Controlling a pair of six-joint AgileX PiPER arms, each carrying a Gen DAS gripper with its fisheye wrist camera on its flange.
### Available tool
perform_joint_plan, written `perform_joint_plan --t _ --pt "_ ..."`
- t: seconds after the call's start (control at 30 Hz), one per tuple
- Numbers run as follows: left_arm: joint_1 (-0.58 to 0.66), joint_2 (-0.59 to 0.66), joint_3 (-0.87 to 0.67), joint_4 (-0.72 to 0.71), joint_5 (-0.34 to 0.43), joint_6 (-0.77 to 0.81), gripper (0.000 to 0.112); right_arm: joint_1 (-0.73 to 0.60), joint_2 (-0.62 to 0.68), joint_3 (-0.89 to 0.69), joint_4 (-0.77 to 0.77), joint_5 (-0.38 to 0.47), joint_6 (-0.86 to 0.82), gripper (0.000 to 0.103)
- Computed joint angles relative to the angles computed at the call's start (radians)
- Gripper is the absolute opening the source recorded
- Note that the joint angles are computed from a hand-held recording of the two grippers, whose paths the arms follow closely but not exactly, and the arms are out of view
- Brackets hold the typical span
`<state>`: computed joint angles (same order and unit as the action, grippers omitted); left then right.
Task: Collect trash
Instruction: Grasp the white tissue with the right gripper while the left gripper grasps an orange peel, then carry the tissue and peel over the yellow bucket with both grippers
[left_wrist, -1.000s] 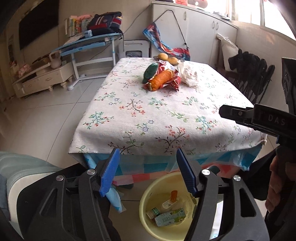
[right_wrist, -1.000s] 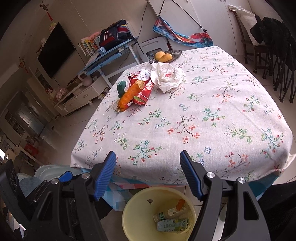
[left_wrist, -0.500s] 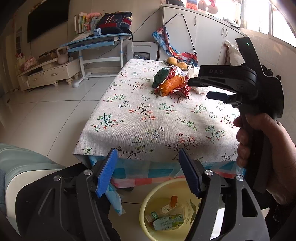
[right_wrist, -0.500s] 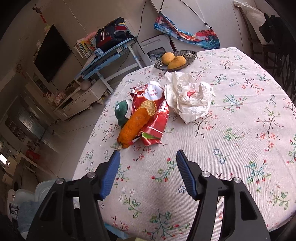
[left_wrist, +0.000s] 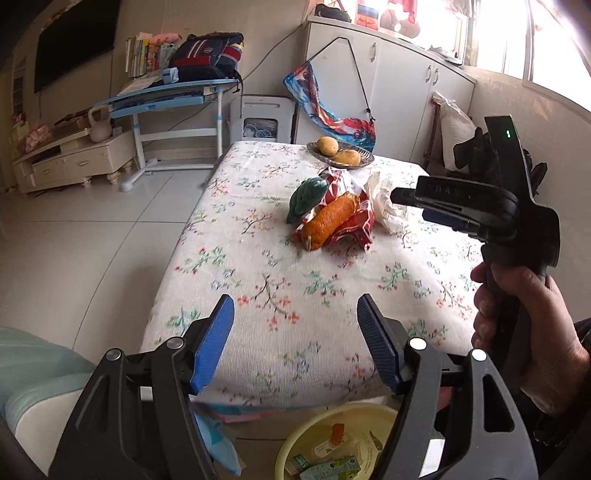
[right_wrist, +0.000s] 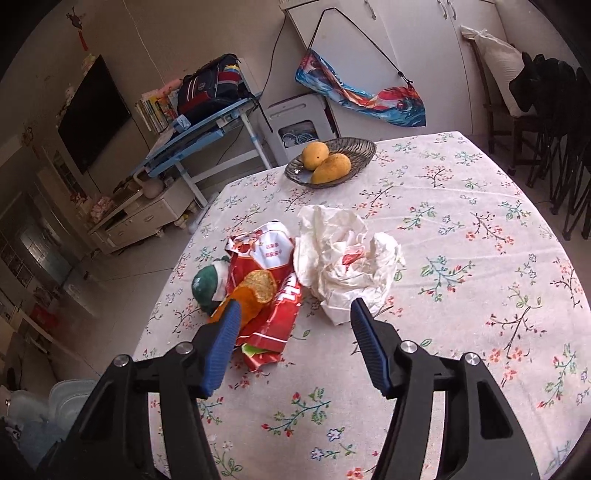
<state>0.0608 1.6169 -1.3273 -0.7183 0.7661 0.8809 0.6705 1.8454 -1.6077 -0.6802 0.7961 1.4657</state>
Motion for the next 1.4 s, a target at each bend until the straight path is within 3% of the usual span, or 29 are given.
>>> perform_joint_plan --t 0.13,0.33,0.47,0.53,0.8,0.97,1.27,1.4 --pt "-0.055 0.141 -0.182 0.014 0.034 -0.035 0.064 -0.058 -0.002 0.016 0.033 -0.015 -0.03 0.062" --pt "-0.135 0.394 -0.517 0.128 0.128 -0.218 0.038 -0.117 0.072 -0.069 0.166 -0.036 -0.226 0.063" --pt "-0.166 0.455 -0.591 0.127 0.15 -0.201 0.037 -0.143 0.088 -0.074 0.22 -0.058 -0.285 0.063" --pt "-0.187 0.484 -0.629 0.149 0.16 -0.206 0.037 -0.154 0.087 -0.063 0.245 -0.076 -0.306 0.055" --pt "-0.226 0.624 -0.847 0.244 0.24 -0.307 0.032 -0.16 0.054 -0.017 0.265 -0.116 -0.34 0.043" --pt "-0.223 0.565 -0.754 0.225 0.239 -0.233 0.021 -0.145 0.02 0.003 0.272 -0.098 -0.346 0.041" --pt "-0.133 0.299 -0.361 0.156 0.222 -0.071 0.021 -0.075 -0.118 0.14 0.23 -0.041 -0.278 0.04" --pt "-0.112 0.241 -0.27 0.14 0.209 -0.04 0.022 -0.029 -0.152 0.166 0.205 0.017 -0.25 0.041"
